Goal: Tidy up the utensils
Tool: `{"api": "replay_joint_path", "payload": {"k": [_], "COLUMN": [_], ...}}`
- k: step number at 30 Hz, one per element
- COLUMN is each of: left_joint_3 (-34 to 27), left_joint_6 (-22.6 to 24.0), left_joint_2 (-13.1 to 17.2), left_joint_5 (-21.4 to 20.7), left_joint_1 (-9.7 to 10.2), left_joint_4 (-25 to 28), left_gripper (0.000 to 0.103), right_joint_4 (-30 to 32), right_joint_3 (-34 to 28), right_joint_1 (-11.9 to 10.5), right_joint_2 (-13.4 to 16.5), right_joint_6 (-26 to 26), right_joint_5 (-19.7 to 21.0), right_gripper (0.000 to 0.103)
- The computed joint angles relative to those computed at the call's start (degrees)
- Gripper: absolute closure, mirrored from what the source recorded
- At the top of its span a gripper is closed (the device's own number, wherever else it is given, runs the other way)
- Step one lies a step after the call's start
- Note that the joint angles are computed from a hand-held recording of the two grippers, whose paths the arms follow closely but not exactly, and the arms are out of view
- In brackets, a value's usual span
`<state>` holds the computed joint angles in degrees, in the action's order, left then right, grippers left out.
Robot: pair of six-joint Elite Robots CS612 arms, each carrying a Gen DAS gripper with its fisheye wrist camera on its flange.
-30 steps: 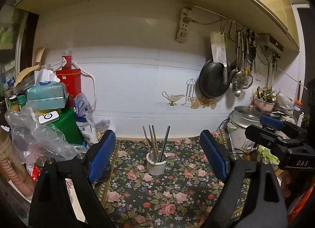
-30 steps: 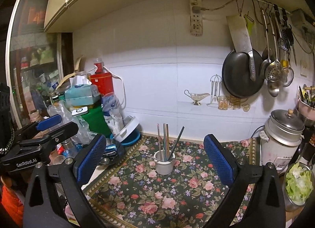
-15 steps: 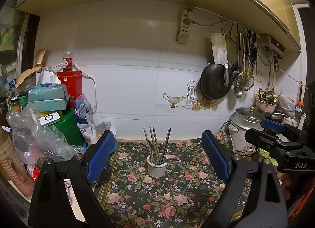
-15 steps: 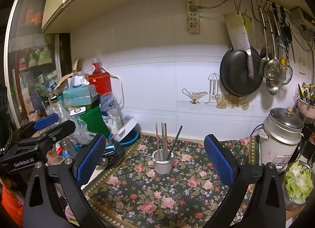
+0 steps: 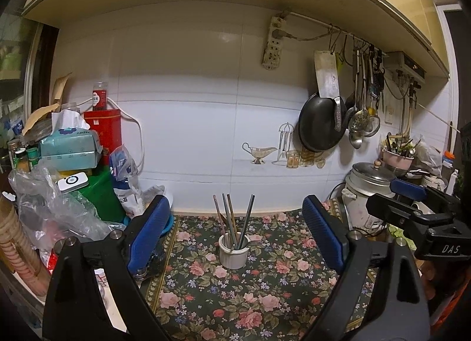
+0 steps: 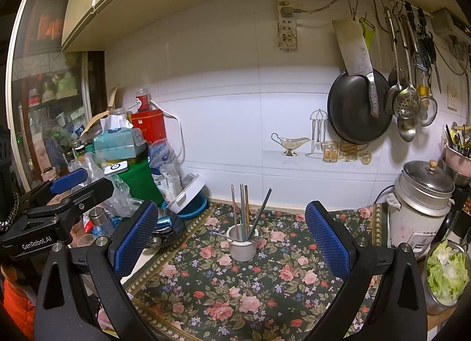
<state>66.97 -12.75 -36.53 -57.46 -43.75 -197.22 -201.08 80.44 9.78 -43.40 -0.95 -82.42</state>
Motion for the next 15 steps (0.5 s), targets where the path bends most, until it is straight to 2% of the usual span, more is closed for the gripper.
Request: {"api": "replay_joint_path", "payload": {"k": [15], "left_joint_3": [-0.3], "left_joint_6": [0.7], "left_joint_2": [0.2], "left_joint_5": [-0.7], "left_joint_1": [0.16], "left_joint_4": [-1.1], "left_gripper": [0.011], "right_joint_4": [-0.8], "right_joint_3": [-0.5], "right_joint_1": [0.1], "right_joint_2": [0.2], "right_joint_6": [0.7], "right_joint_5": [-0.5], "right_gripper": [0.003]}}
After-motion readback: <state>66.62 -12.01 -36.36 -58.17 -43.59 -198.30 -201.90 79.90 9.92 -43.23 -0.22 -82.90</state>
